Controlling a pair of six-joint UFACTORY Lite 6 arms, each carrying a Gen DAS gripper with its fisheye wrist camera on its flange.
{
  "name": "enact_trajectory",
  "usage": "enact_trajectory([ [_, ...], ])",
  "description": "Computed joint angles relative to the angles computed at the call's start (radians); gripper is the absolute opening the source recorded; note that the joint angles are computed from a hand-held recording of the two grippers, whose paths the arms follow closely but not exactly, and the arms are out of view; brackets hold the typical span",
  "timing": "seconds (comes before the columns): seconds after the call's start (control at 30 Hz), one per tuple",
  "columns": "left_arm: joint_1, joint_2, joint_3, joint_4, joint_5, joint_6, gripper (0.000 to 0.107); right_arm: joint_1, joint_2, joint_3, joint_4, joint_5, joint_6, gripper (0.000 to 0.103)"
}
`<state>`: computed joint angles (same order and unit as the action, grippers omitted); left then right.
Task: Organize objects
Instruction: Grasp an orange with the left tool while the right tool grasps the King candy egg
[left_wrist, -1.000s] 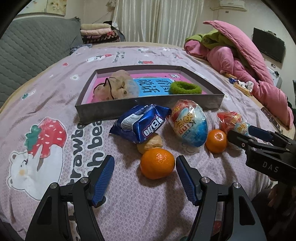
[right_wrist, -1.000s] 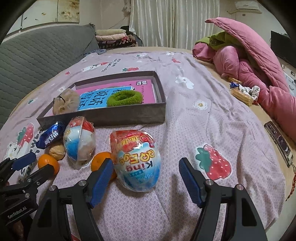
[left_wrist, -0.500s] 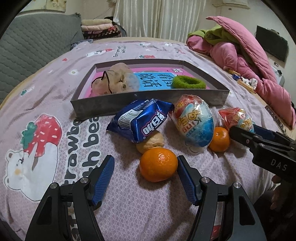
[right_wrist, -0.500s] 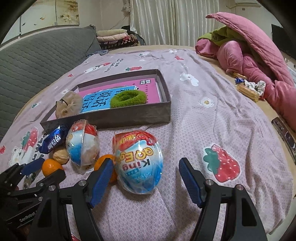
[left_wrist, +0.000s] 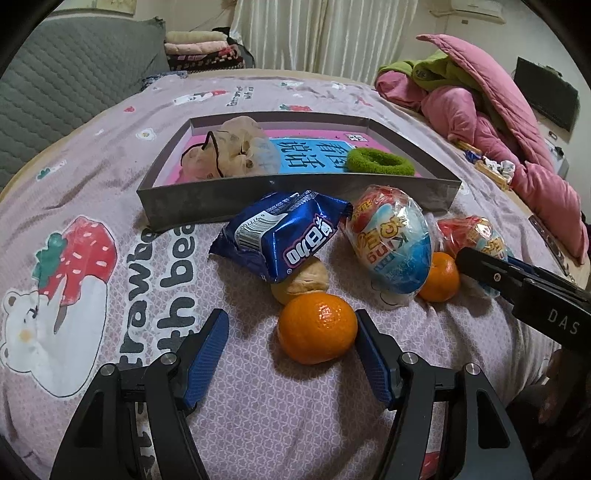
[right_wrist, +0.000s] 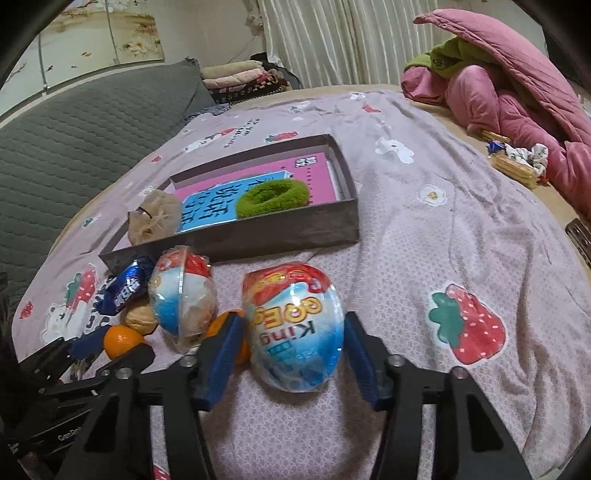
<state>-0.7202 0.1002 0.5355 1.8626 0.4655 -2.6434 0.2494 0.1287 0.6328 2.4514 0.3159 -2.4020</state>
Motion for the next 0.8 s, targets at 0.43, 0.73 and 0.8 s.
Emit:
enact_trajectory([
  [0.43,-0.007,-0.024,-0.018,0.118,-0.03,-0.087,0.04,0.002,-0.051,-0.045,0.071,0.047,-0.071,0.053],
  [0.73,-0.018,-0.106,-0.071,0.143,-0.001,-0.121,0.04,0.017,-0.104,-0.084,0.192,0.089,-0.196,0.053],
  [0.8,-0.042,-0.111,-0.068,0.088,0.027,-0.072,0.04,0.025,-0.104,-0.084,0.206,0.088,-0.214,0.053],
])
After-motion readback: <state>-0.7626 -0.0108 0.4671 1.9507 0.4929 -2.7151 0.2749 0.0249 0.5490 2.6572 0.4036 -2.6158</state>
